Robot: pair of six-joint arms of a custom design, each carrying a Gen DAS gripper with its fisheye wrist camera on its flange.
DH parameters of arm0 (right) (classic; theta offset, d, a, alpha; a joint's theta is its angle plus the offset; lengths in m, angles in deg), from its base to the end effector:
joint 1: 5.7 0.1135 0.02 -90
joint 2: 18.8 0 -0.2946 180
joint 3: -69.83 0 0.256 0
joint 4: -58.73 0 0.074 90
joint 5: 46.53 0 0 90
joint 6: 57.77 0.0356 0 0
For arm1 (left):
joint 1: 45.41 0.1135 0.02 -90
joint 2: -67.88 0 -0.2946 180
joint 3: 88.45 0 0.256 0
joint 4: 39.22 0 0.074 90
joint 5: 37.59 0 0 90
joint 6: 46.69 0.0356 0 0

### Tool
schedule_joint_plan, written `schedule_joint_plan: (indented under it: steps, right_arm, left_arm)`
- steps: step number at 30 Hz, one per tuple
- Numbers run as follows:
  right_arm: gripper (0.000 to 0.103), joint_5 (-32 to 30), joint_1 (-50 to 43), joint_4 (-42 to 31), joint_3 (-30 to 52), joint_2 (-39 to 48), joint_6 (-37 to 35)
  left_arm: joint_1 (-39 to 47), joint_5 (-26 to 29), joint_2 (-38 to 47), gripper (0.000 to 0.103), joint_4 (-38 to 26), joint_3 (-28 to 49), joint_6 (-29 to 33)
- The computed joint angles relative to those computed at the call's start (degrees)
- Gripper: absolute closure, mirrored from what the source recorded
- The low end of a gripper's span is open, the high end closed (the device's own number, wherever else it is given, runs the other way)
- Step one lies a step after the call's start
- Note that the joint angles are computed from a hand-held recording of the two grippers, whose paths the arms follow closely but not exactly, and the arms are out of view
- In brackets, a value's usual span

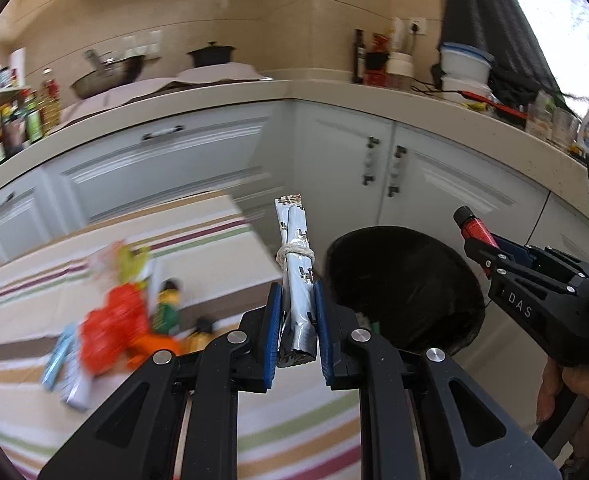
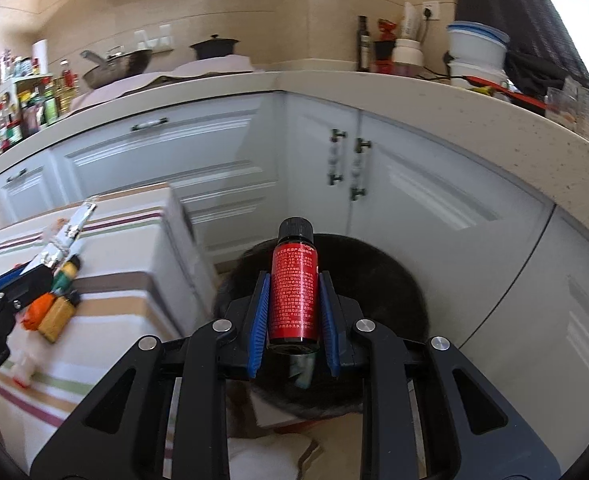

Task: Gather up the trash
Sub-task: 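Carry both items over the black bin and open both tools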

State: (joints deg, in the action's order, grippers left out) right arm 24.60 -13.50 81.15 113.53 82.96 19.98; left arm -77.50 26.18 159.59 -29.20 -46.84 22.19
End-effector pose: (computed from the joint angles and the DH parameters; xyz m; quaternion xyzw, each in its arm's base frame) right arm 0.3018 -0.0297 0.1219 -0.1089 0.8740 0.0652 0.4691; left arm 0.2405 -0.1323 0.1434 -0.0109 0.8881 -0.0001 0.4596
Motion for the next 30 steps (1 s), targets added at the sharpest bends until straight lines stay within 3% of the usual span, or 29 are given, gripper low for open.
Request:
schedule_joint_plan:
  steps: [7,18,20,22,24,30]
  right_arm:
    - [0.08,-0.4,-3.0,-1.0,7.0,6.4,-0.7]
    - [0.08,0.3,-3.6,-2.5,16.5,15.4,0.6]
    - [0.08,1.0,-3.4,-2.8,18.3,17.0,0.6]
    - [0.08,1.0,-3.6,-3.4,19.7,18.2,1.0]
    - [0.079,1.0,-3.8,-3.8,20.5,18.7,1.2]
    - [0.079,1.2,-4.1,-3.5,20.4,18.8,1.5]
  left_arm:
    - [0.4,2.0,12.6,0.085,-1.3,12.4,1.6]
    - [1.6,5.7,24.2,0.085,-6.7,26.6,4.3]
    - [1.9,6.5,26.2,0.079,-8.2,29.1,4.8]
    - [2.1,6.5,27.7,0.061,-10.1,31.1,4.5]
    - [2.5,7.8,28.0,0.053,-10.6,31.7,3.8]
    - [2.1,6.2,27.4,0.047,-9.7,31.1,3.1]
